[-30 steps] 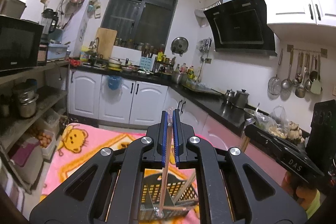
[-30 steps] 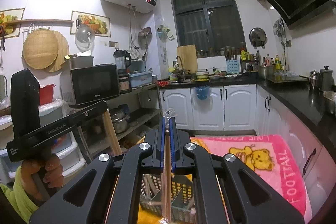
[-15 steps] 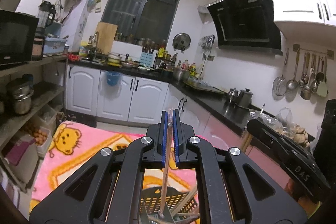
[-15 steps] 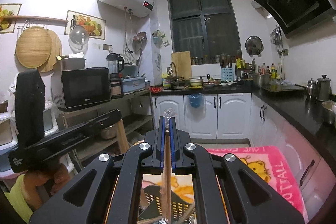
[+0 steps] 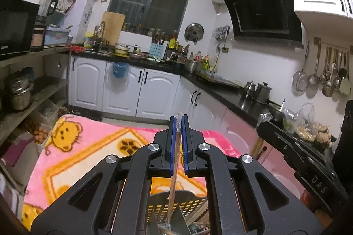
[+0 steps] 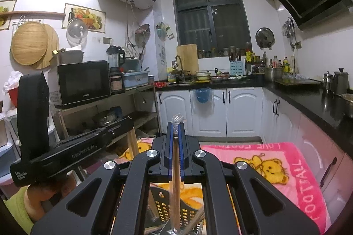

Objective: Organize utensils
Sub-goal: 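Lower chopsticks into the caddy and open the left gripper while the right gripper releases its pair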

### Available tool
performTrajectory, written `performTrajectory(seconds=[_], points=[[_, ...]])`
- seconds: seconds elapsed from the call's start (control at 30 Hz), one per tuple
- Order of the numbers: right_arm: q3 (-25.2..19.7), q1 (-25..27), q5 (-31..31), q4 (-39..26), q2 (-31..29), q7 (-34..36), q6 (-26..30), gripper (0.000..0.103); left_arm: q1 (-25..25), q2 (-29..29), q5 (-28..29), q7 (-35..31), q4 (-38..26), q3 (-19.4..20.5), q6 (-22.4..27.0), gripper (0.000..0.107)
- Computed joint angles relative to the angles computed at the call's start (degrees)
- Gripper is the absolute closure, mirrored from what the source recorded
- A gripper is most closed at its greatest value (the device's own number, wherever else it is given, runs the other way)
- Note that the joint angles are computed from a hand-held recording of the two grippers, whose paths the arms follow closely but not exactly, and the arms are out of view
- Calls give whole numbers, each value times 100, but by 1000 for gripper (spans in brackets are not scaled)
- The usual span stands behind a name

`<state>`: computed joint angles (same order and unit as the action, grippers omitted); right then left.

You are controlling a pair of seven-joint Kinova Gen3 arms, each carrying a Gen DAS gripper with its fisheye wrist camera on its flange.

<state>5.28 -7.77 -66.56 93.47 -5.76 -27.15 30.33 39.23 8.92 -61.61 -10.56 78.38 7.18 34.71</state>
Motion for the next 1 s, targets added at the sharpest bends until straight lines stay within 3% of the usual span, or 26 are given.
performTrajectory(seconds=[0.4,0.93,1.0], points=[[-100,129,50,132,181,-114,24,98,8,162,505,-392,65,-106,-113,105],[-135,294,720,158,159,-936,318,98,-20,82,951,-611,250,-121,-73,104],[-132,297,795,170,141,-999,330,98,-38,75,996,-630,240,-94,-35,100]])
